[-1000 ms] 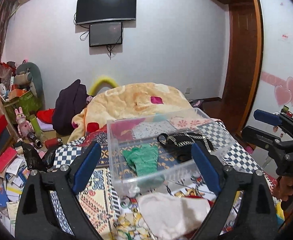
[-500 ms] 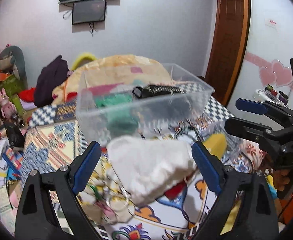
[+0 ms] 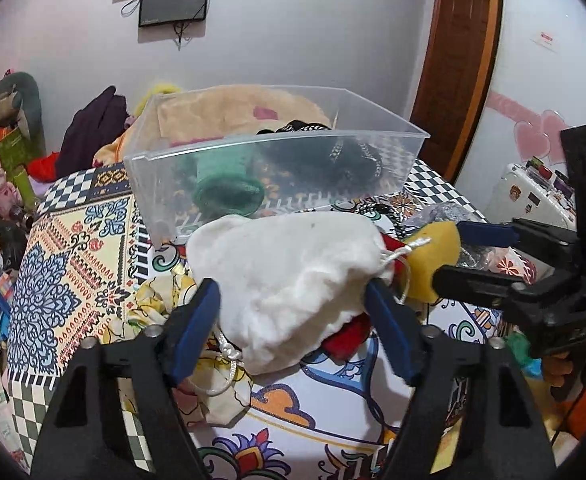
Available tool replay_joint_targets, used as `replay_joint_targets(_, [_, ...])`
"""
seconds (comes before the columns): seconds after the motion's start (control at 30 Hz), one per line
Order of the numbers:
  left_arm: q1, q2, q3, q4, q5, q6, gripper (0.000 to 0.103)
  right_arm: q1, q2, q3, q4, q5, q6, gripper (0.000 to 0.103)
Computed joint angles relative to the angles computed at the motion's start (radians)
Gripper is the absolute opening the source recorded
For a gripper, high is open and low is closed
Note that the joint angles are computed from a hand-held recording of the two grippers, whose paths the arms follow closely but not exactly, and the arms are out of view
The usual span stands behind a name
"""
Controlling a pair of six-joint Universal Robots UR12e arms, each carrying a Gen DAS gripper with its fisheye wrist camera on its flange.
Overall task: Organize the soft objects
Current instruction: 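Grasp the white drawstring pouch with left tool while right tool grasps yellow sponge, then lower the white pouch into the box with left tool while right tool drops sponge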
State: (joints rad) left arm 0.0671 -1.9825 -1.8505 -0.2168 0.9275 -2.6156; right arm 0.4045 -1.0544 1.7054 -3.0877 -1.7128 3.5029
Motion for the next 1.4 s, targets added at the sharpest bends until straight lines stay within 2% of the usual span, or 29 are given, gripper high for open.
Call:
replay_joint_targets(0.1, [0.005,-0.001,0.001,-0.023,-0.038,0.030,0.061,0.003,0.003,-0.003,0.006,-0.002,0.000,0.083])
replay_joint_targets(0.17, [0.005,-0.003,-0.001,-0.021,-0.035,0.043,0.054,0.007,0.006,-0.009,0.016,-0.015,-0.006,0.069])
replay_joint_targets(0.23, [0.005,-0.005,0.000,-0.024,-0.031,0.049,0.043,0.009,0.006,-0.012,0.020,-0.021,-0.008,0.062])
replay_joint_targets(0.37, [0.013,-0.008,0.009,-0.039,-0.048,0.029,0.031,0.007,0.001,-0.003,-0.008,-0.017,0.003,0.058])
replay_joint_targets(0.5, [0.020,-0.010,0.017,-0.045,-0.046,-0.003,0.014,0.005,-0.005,0.004,-0.035,-0.014,0.016,0.057])
replay_joint_targets(0.57, [0.024,-0.009,0.019,-0.047,-0.053,-0.014,0.012,0.006,-0.007,0.007,-0.048,-0.024,0.019,0.057])
replay_joint_targets(0.73, [0.033,0.002,0.008,0.027,-0.073,-0.052,0.011,0.004,-0.016,0.010,-0.076,-0.032,0.020,0.057])
replay_joint_targets(0.93, [0.046,0.014,0.015,0.070,-0.109,-0.104,0.010,0.008,-0.021,0.000,-0.100,-0.054,0.008,0.057])
replay_joint_targets(1.17, [0.047,0.010,0.051,0.109,-0.136,-0.170,0.010,0.016,-0.020,-0.018,-0.129,-0.083,-0.038,0.057])
replay_joint_targets(1.3, [0.042,0.004,0.081,0.125,-0.150,-0.196,0.010,0.008,-0.014,-0.030,-0.149,-0.074,-0.046,0.057])
replay_joint_targets(1.4, [0.036,-0.002,0.104,0.148,-0.139,-0.220,0.010,0.001,-0.006,-0.049,-0.150,-0.074,-0.047,0.057])
